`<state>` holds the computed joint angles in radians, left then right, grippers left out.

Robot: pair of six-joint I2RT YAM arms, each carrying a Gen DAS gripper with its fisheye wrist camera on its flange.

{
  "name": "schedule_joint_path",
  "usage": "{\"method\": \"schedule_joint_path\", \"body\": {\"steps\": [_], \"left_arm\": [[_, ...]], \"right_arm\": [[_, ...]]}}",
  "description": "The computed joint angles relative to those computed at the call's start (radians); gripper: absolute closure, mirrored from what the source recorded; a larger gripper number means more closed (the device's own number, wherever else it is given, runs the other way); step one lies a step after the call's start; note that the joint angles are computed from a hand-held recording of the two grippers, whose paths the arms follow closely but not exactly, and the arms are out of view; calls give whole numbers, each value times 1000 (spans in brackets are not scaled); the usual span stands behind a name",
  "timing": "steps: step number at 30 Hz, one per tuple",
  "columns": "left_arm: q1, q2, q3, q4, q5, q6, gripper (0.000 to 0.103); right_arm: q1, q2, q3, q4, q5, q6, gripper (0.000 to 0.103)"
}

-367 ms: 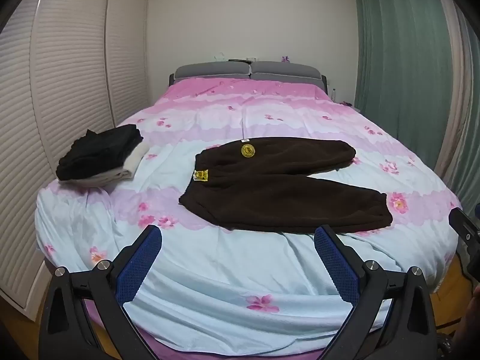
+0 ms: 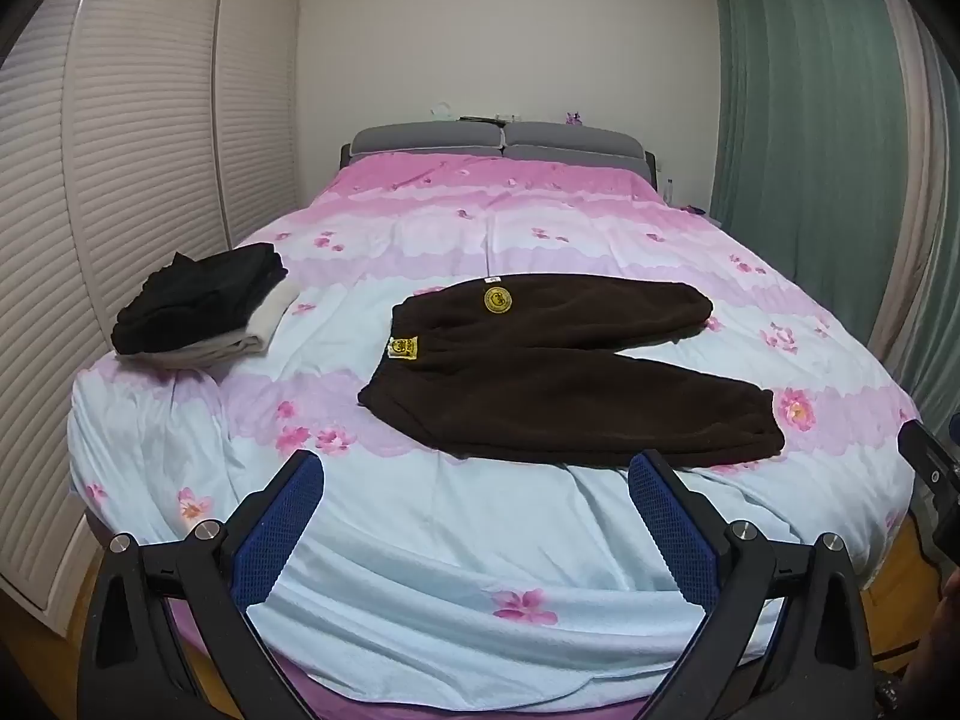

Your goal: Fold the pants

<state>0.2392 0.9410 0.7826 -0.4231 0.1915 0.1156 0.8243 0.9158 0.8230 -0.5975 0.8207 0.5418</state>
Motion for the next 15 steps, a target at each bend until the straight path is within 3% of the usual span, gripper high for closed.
{"method": "schedule_joint_path", "body": {"steps": [15], "left_arm": [[22,-1,13,-17,5,-5,0]], "right_arm": [[6,7,5,-6,3,11,0]]}}
